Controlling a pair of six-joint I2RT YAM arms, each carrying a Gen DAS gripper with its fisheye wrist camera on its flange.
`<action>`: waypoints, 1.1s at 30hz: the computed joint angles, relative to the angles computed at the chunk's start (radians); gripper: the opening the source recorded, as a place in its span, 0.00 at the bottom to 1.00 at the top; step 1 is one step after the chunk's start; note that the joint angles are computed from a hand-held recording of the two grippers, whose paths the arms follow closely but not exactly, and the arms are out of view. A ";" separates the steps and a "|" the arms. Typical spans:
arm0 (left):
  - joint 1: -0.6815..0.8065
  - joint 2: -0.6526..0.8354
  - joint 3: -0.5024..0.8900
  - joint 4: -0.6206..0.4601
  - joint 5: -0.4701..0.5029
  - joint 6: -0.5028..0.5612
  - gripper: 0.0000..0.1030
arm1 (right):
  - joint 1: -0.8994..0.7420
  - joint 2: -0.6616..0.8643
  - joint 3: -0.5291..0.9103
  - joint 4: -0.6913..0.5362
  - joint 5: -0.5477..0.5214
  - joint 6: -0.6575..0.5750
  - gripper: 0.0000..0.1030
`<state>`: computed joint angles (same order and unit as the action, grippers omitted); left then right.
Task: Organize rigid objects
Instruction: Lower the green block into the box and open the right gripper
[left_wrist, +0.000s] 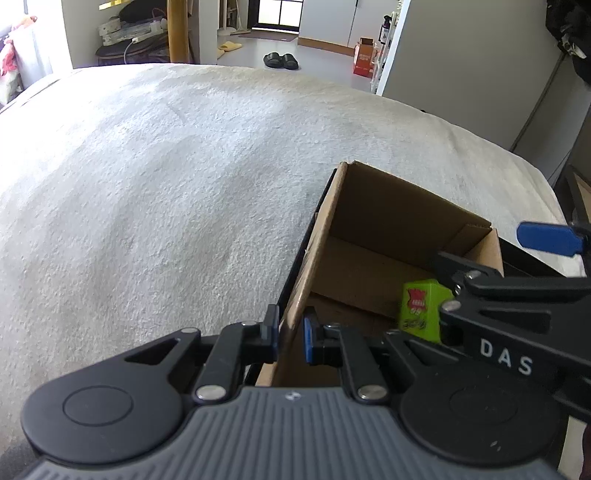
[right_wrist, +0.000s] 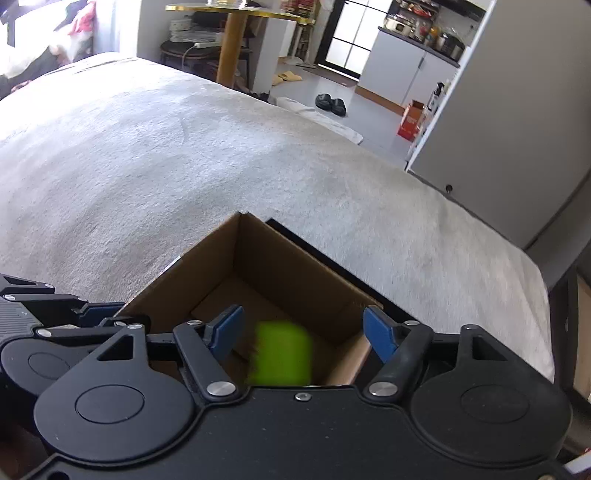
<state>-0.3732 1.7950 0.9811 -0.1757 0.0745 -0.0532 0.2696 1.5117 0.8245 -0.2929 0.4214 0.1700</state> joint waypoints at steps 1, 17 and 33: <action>-0.002 -0.002 -0.002 0.003 -0.003 0.001 0.11 | 0.000 -0.011 -0.009 -0.005 -0.001 0.010 0.70; -0.043 -0.043 0.022 -0.088 -0.059 0.026 0.27 | -0.016 -0.227 -0.110 -0.183 0.016 0.121 0.70; -0.182 -0.201 -0.046 -0.134 -0.133 0.039 0.57 | -0.076 -0.533 -0.236 -0.310 0.048 0.190 0.82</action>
<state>-0.5556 1.5939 0.9348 -0.3100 -0.0586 -0.0146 0.1936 0.9787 0.5887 -0.6034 0.4689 0.3600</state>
